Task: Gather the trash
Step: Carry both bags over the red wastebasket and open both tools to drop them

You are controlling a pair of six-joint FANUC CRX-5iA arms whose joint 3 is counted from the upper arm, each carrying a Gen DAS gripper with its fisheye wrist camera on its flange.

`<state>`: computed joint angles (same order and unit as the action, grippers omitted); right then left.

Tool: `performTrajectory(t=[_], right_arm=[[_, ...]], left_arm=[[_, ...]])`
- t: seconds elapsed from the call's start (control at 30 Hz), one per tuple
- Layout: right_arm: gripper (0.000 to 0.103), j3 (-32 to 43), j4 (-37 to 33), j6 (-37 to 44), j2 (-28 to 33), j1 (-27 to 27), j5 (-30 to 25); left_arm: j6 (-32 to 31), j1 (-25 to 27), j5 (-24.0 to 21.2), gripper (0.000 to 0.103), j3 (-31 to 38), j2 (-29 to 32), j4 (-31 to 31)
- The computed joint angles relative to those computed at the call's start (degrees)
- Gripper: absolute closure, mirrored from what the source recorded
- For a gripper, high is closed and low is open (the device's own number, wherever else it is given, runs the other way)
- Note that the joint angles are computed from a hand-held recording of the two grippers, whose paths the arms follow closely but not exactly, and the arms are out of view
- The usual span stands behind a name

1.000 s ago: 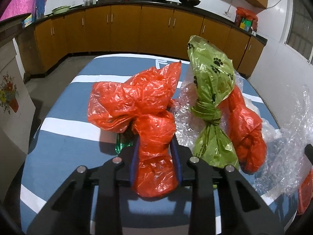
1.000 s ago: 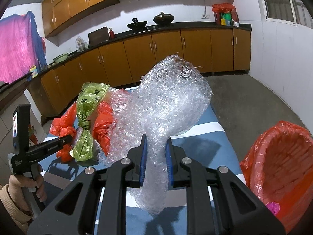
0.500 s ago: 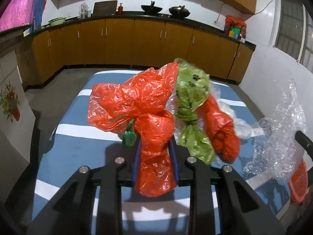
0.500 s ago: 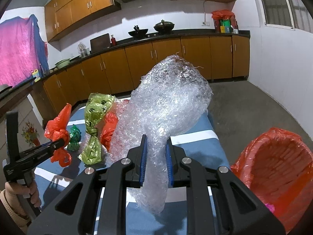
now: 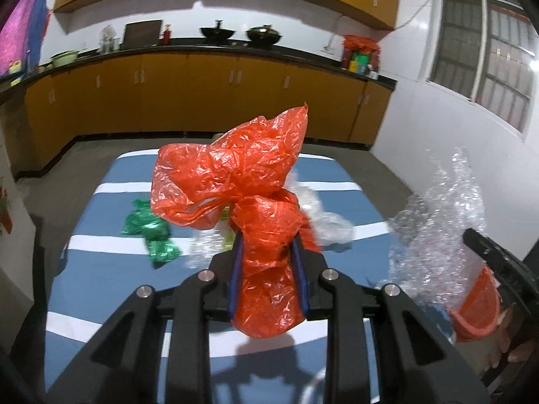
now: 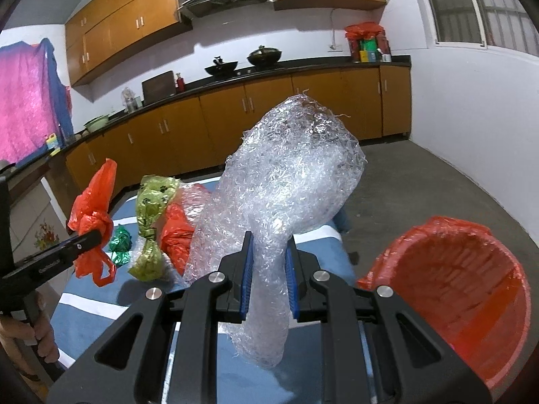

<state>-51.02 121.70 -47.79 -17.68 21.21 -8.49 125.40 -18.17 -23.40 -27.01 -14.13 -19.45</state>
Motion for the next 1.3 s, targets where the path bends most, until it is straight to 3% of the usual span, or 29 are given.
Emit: performTrajectory(t=[0.3, 0.47, 0.67, 0.9, 1.3], right_arm=[[0.085, -5.6, -24.9, 17.8, -5.0, 7.4, -10.7], [0.085, -8.1, -33.9, 23.2, -8.6, 9.6, -16.4], [0.085, -10.8, -40.7, 26.7, -13.2, 10.3, -21.7], [0.085, -12.7, -45.3, 29.8, -17.0, 10.0, -26.0], [0.085, -14.4, -50.2, 31.2, -20.4, 9.0, -28.9]], left_arm=[[-3.7, -5.9, 2.2, 0.076, 2.8, 3.7, 3.2], [-5.1, -9.4, 3.6, 0.076, 5.2, 6.8, 4.3], [-10.9, -11.8, 6.6, 0.076, 6.5, 10.3, 9.8], [-23.5, -15.3, 10.7, 0.076, 7.8, 15.6, 21.6], [-45.6, -20.2, 14.2, 0.076, 9.2, 23.8, 42.6]])
